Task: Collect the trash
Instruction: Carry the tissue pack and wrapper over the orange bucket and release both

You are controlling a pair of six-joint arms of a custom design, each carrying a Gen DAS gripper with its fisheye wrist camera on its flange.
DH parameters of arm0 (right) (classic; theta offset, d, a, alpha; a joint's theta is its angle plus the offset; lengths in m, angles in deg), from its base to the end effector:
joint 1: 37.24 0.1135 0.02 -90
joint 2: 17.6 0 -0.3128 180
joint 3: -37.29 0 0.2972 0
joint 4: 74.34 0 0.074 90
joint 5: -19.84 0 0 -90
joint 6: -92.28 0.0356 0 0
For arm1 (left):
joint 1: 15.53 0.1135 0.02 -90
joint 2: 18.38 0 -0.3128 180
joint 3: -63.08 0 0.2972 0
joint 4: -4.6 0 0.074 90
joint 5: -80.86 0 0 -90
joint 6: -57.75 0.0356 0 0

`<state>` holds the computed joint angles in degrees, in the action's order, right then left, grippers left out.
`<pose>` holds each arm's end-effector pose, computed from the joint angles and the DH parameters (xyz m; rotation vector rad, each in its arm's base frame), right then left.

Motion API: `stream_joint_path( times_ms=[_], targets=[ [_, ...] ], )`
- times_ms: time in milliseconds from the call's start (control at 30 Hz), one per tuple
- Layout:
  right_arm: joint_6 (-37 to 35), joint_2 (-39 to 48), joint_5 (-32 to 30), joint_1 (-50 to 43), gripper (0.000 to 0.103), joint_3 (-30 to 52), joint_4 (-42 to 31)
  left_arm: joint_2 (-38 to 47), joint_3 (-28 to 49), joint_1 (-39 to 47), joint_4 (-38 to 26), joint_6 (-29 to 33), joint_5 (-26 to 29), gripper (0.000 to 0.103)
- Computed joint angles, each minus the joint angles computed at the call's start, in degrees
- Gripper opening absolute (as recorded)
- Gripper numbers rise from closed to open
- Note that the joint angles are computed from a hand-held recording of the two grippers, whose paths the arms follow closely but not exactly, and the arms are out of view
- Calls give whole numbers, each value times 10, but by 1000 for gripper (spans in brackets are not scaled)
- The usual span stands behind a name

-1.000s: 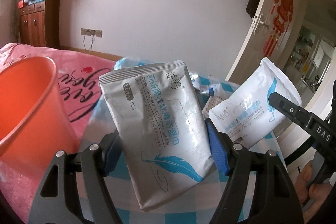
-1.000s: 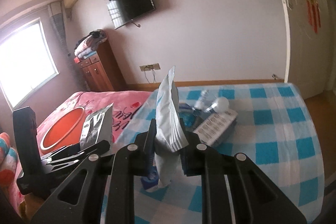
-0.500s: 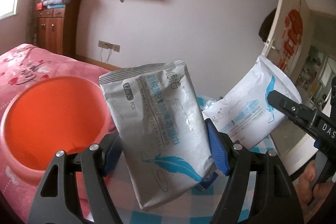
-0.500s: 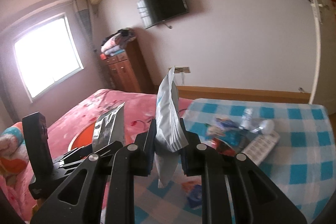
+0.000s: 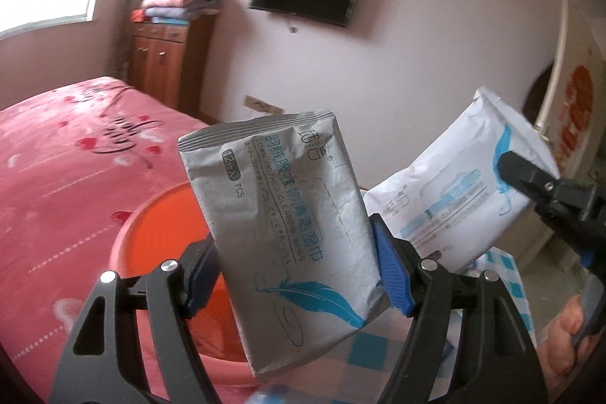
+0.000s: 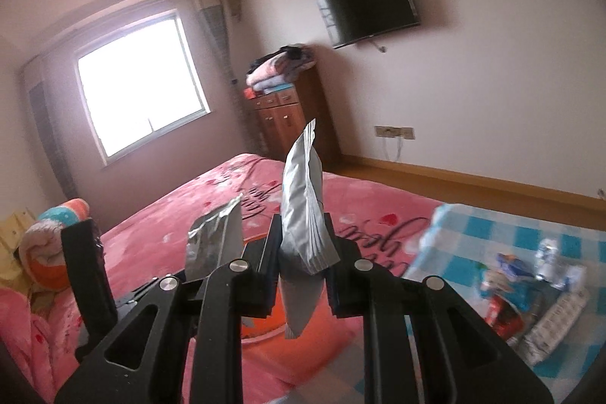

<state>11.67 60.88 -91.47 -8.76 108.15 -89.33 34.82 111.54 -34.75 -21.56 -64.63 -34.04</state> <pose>0.3024 0.1788 0.3394 -0.5812 1.9379 0.7916 0.2127 -0.0583 0.2848 -0.4876 1.9981 -0.0979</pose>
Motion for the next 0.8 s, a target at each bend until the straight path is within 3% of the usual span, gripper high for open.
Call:
stream_joint_path(
  times_ms=[233,333,400,467,533,633,800],
  targets=[
    [4,68,19,47,23,42,8,-4,-32,103,12,3,66,75],
    [2,92,24,58,27,50,5,5,-40,126,18,4,77,80],
    [11,102,20,61,36,47,14,0,-47,130,22,5,73,89],
    [23,102,29,61,72,38,22,-7,-52,131,24,8,63,89],
    [33,93,24,52,73,20,38,-15,-56,132,21,8,58,89],
    [29,69,55,45,86,-3,45,-38,-74,125,43,21,49,89],
    [17,22,82,20,87,-60,66,-73,-101,73,68,36,-17,89]
  ],
)
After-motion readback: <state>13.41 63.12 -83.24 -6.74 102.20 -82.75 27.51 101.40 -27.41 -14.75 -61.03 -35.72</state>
